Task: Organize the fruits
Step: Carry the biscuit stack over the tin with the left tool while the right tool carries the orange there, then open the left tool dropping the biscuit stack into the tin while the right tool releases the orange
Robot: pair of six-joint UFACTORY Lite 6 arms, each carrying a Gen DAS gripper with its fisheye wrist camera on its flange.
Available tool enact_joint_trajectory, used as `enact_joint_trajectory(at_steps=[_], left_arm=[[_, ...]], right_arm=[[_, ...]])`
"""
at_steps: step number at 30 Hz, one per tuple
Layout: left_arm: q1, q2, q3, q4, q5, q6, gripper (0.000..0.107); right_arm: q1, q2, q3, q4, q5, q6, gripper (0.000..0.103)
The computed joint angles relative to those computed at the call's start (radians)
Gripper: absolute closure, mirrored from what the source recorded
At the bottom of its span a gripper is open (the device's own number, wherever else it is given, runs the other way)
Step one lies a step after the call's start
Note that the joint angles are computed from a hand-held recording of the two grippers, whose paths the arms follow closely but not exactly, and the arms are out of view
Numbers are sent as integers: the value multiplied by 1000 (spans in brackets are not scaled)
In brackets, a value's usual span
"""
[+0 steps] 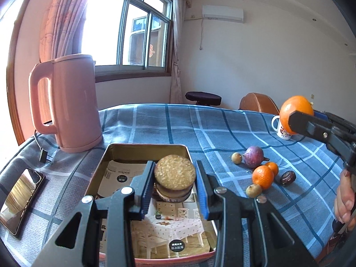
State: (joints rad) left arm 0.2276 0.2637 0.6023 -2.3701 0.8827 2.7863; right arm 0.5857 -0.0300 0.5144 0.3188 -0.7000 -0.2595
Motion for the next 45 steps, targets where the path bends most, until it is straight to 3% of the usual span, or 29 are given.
enact_joint_trajectory(at_steps=[20, 45], left_arm=[[102, 90, 122, 104, -82, -70, 70], [107, 161, 228, 241, -176, -211, 70]], right_arm=[[115, 331, 324, 60, 88, -73, 66], [155, 498, 455, 107, 182, -109, 65]])
